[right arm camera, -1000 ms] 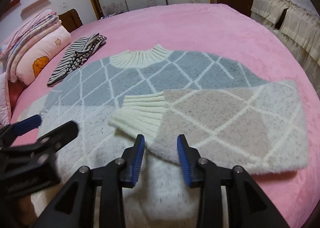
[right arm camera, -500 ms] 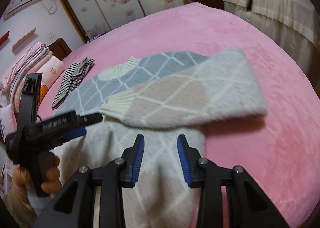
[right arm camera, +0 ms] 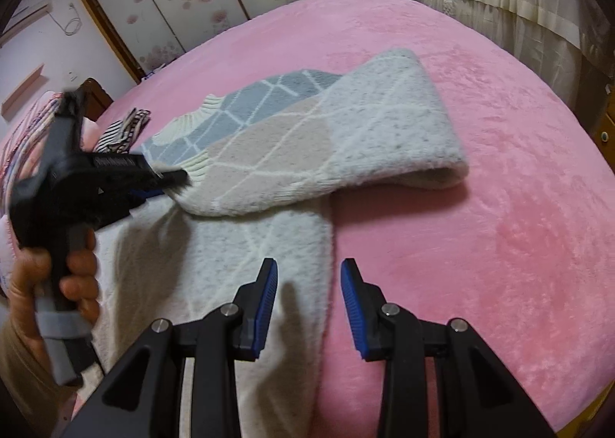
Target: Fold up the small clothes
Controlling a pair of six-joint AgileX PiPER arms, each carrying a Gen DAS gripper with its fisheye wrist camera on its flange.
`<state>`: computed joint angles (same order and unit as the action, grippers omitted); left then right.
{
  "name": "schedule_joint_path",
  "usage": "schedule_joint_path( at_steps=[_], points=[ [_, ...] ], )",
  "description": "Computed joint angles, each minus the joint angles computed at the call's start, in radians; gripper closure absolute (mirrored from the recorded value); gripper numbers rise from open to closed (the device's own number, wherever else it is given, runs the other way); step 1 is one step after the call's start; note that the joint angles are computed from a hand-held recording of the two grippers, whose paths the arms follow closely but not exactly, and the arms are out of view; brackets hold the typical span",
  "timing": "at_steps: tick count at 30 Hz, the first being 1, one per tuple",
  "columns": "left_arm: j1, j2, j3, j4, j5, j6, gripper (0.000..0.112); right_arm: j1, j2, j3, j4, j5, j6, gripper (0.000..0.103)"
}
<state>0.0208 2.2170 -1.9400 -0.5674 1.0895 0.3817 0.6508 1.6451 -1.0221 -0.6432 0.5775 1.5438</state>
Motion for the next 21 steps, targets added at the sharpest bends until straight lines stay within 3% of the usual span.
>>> schedule_joint_path(
  at_steps=[5, 8, 12, 17, 21],
  points=[
    [-0.018, -0.021, -0.177, 0.013, -0.017, -0.001, 0.105, -0.045, 0.011, -0.008, 0.005, 0.011, -0.032, 0.068],
    [-0.008, -0.025, -0.278, 0.043, -0.073, 0.003, 0.105, -0.085, 0.031, -0.025, 0.005, -0.003, -0.049, 0.068],
    [0.032, 0.015, -0.412, 0.065, -0.069, -0.013, 0.105, -0.135, 0.082, -0.077, 0.002, -0.011, -0.072, 0.068],
    [0.104, 0.030, -0.388, 0.102, -0.107, -0.022, 0.105, -0.176, 0.144, -0.135, 0.041, -0.031, -0.126, 0.068],
    [0.149, 0.099, -0.414, 0.130, -0.073, -0.067, 0.105, -0.184, 0.172, -0.174, 0.063, -0.040, -0.155, 0.068]
  ],
)
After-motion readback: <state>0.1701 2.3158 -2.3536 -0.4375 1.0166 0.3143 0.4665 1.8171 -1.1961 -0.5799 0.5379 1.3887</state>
